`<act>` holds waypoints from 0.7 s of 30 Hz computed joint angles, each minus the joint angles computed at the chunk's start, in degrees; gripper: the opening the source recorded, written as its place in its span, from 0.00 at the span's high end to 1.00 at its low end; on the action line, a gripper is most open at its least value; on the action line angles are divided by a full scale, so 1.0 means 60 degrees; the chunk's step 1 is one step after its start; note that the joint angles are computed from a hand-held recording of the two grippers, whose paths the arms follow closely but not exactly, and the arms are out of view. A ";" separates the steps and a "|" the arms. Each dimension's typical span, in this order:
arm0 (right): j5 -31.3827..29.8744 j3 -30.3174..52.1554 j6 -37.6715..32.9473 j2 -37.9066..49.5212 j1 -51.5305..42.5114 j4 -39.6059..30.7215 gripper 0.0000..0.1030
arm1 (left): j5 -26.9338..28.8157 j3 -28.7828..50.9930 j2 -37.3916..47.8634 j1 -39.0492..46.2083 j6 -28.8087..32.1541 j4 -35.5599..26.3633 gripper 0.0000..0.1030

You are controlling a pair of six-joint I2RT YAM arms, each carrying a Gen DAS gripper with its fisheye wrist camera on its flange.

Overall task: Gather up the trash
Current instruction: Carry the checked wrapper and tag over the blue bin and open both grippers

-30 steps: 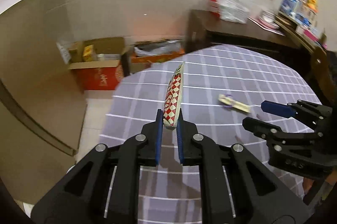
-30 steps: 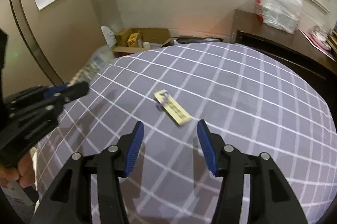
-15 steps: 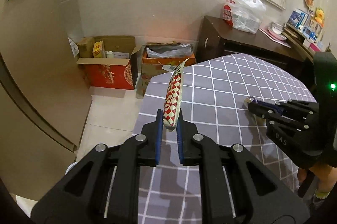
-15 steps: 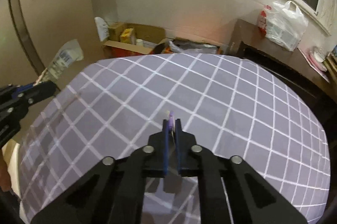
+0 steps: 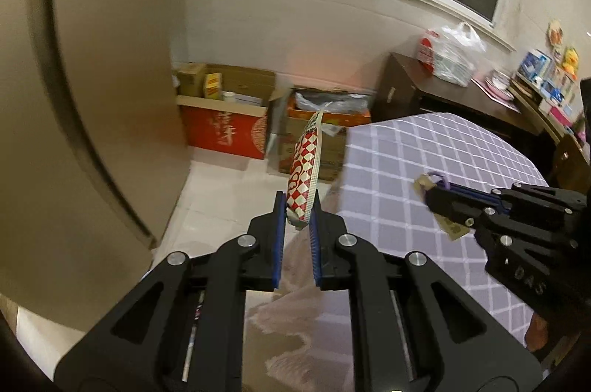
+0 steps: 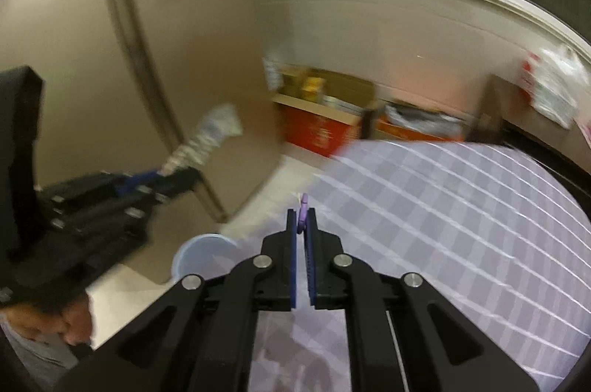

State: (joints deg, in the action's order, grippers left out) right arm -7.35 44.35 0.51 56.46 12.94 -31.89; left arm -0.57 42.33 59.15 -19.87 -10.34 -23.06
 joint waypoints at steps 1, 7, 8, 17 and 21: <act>0.0227 0.0060 0.0342 0.0098 0.0583 0.0107 0.95 | 0.0195 -0.0149 -0.0313 0.0375 0.0159 -0.0156 0.88; 0.1448 0.0726 0.2114 0.2023 0.3933 0.1339 0.95 | 0.2444 -0.0900 -0.1226 0.4357 0.2102 -0.0879 0.88; 0.1593 0.0967 0.2371 0.2601 0.4411 0.1585 0.95 | 0.2819 -0.0942 -0.1092 0.5068 0.2493 -0.0935 0.88; 0.1529 0.2464 0.3645 0.5992 0.5956 0.3013 0.95 | 0.4073 -0.0740 0.1837 0.8373 0.4727 -0.0250 0.88; 0.1642 0.2846 0.3935 0.6905 0.6191 0.3458 0.95 | 0.4278 -0.0342 0.3118 0.8660 0.4881 0.0064 0.86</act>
State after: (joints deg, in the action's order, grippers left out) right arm 2.50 61.42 24.12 97.89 50.09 -11.14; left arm 25.10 40.28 77.86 32.09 18.94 -22.68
